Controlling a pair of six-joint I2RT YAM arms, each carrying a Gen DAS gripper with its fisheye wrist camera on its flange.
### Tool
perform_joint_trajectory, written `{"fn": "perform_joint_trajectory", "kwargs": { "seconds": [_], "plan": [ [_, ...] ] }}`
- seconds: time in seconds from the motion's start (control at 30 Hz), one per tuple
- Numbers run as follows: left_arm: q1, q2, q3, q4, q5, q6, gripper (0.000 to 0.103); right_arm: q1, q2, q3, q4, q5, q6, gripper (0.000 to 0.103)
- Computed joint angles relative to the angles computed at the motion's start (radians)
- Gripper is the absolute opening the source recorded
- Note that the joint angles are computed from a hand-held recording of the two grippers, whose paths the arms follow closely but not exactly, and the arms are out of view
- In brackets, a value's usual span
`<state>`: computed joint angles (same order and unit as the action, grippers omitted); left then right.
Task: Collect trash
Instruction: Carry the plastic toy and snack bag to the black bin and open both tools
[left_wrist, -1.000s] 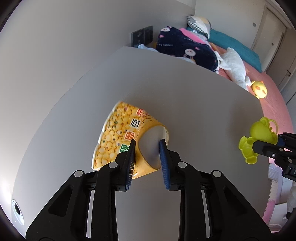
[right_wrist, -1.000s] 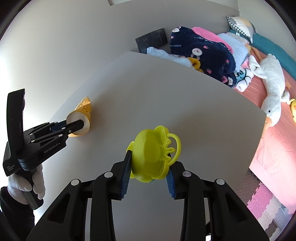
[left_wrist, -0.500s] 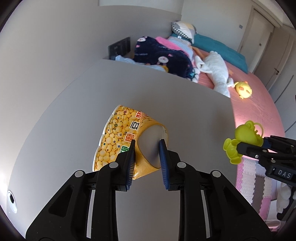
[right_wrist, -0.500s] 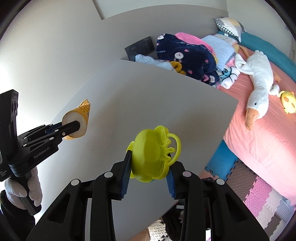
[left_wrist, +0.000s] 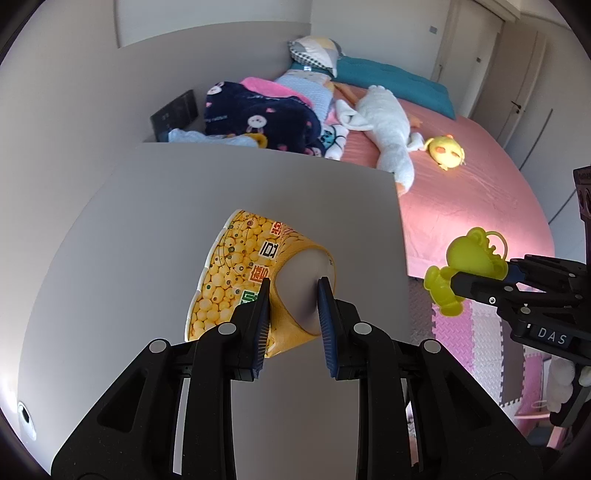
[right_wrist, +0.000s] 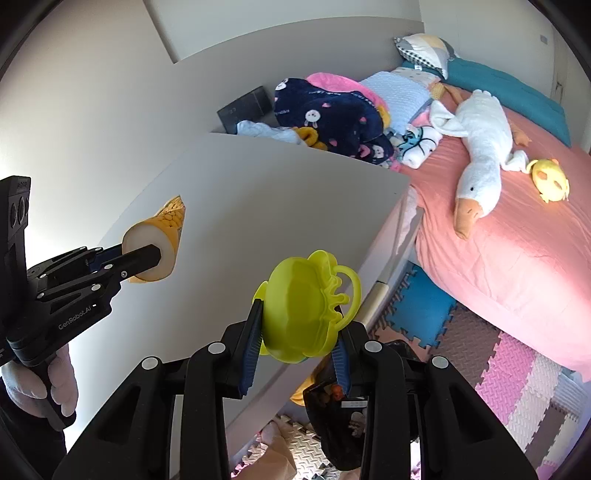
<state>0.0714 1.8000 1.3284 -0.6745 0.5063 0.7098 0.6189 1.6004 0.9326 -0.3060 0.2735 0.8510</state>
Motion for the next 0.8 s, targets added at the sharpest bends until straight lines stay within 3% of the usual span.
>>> {"fn": "perform_joint_trajectory", "kwargs": {
  "seconds": [0.37, 0.8],
  "plan": [
    [-0.062, -0.112, -0.118, -0.014, 0.009, 0.045, 0.024, 0.04, -0.153, -0.137, -0.045, 0.065, 0.099, 0.035],
    [-0.165, -0.228, -0.25, -0.05, 0.024, 0.115, 0.024, 0.126, -0.354, -0.281, -0.183, 0.153, 0.293, 0.035]
  ]
}}
